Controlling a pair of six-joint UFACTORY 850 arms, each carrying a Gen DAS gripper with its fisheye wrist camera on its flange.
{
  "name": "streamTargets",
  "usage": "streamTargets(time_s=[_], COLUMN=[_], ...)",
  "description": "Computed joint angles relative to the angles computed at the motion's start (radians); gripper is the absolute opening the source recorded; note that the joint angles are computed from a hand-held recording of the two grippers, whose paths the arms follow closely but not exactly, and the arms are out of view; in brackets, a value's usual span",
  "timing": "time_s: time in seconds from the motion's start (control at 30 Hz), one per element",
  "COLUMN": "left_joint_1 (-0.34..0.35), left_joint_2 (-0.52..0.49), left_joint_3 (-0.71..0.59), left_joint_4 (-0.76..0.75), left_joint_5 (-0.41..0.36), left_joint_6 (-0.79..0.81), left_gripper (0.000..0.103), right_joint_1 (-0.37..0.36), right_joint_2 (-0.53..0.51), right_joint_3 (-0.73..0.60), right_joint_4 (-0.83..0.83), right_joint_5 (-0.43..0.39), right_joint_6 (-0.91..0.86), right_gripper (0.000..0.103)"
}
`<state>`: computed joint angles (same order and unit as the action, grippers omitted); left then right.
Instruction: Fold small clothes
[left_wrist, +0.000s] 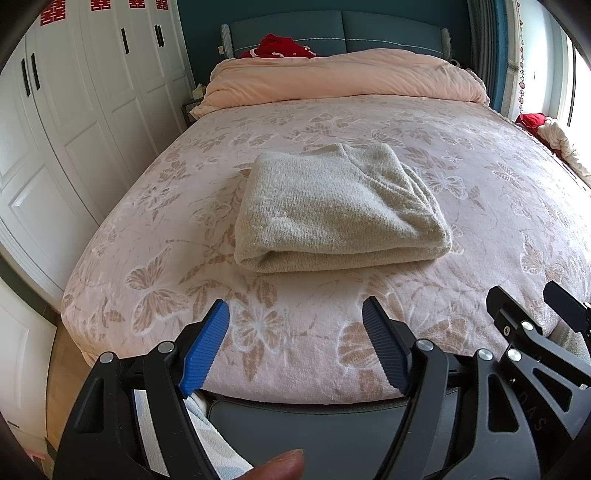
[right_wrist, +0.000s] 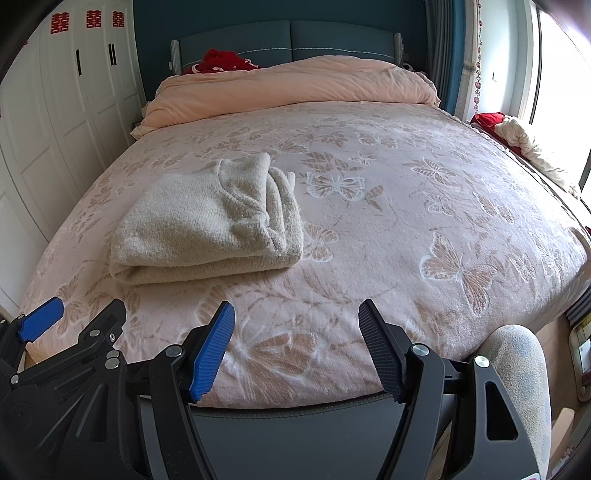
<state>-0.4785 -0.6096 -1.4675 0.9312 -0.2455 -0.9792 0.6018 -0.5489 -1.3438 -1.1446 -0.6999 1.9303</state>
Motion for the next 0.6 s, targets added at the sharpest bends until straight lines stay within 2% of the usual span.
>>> streamTargets(time_s=[0.6], left_joint_1=[0.0], left_joint_2=[0.003], left_joint_3=[0.007], left_joint_4=[0.003], left_joint_5=[0.003], left_joint_6=[-0.002], left_gripper=[0.07], right_joint_1=[0.0], right_joint_2=[0.009], right_joint_3=[0.014], right_joint_4=[0.001], right_joint_5=[0.005], right_joint_6=[0.0], right_gripper=[0.068])
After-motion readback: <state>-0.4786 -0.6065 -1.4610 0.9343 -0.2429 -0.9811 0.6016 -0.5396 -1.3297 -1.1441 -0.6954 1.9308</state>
